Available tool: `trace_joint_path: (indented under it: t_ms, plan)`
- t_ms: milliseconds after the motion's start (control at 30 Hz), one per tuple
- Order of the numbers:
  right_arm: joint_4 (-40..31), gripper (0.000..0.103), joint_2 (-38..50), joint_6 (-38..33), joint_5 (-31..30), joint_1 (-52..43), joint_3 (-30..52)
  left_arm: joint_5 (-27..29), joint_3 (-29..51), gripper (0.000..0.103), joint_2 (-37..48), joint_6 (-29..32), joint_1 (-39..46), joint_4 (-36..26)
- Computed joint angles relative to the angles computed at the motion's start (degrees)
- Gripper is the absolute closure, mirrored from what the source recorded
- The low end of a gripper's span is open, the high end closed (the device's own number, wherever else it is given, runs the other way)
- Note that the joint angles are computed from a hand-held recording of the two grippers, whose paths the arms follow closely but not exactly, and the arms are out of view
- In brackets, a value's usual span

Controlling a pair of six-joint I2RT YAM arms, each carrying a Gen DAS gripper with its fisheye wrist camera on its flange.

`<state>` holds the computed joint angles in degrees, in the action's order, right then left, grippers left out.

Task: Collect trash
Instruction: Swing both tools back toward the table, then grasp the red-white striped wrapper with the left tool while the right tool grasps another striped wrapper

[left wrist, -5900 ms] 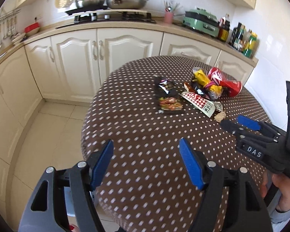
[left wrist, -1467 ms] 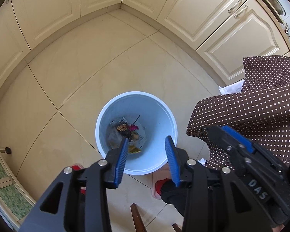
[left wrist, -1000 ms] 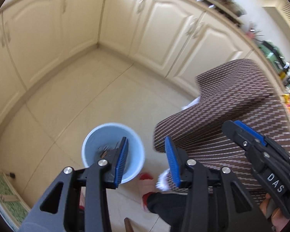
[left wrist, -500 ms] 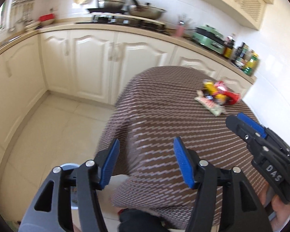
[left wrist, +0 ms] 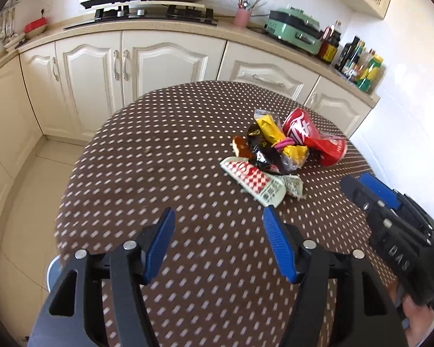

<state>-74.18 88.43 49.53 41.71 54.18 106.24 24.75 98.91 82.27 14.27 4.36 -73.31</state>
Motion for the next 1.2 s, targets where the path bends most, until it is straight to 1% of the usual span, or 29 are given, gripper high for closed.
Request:
trace_joint_path:
  t_ms: [133, 300, 500, 600, 667, 700, 733, 800, 833, 933, 1100, 1200]
  plan:
    - [4.5, 0.059, -1.7, -3.3, -2.7, -3.4, -5.1, -6.4, -0.2, 0.040, 2.4, -5.3, -7.2, 4.6]
    - [9.2, 0.056, -4.0, -5.3, -4.4, -5.7, -9.8, -9.2, 2.4, 0.040, 7.1, -9.3, -10.9, 5.3]
    - [12.2, 0.055, -5.6, -6.0, -5.9, -7.1, -13.0, -9.2, 4.5, 0.040, 10.5, -12.5, -12.6, 6.1]
    - [13.0, 0.055, -6.0, -6.5, -6.5, -7.7, -13.6, -9.4, 4.1, 0.041, 10.8, -12.5, -13.2, 7.0]
    - [13.0, 0.054, -6.0, -6.5, -6.6, -7.8, -13.6, -10.2, 3.6, 0.052, 10.6, -11.8, -13.5, 7.4]
    - [13.0, 0.054, -6.0, -6.6, -6.7, -7.9, -13.7, -10.0, 3.5, 0.065, 10.6, -11.5, -13.3, 7.4]
    - [12.9, 0.054, -5.9, -6.7, -6.9, -8.1, -13.6, -9.2, 3.7, 0.070, 10.8, -11.2, -13.0, 7.1]
    - [12.4, 0.053, -5.2, -7.1, -7.3, -8.0, -13.0, -7.2, 3.9, 0.083, 10.7, -10.3, -11.6, 6.2]
    - [12.0, 0.052, -4.7, -7.2, -7.3, -7.7, -12.6, -6.1, 3.7, 0.085, 10.5, -9.6, -10.7, 5.8]
    - [10.7, 0.048, -2.5, -8.3, -7.6, -7.0, -10.5, -4.4, 2.6, 0.087, 9.1, -7.2, -8.6, 5.1]
    - [6.9, 0.045, 3.6, -10.9, -9.9, -5.8, -3.9, -2.7, 0.2, 0.088, 5.6, -2.7, -4.8, 4.6]
    - [4.2, 0.045, 7.9, -12.8, -9.6, -5.4, 0.7, -1.1, 0.4, 0.088, 5.2, -0.5, -2.0, 3.3]
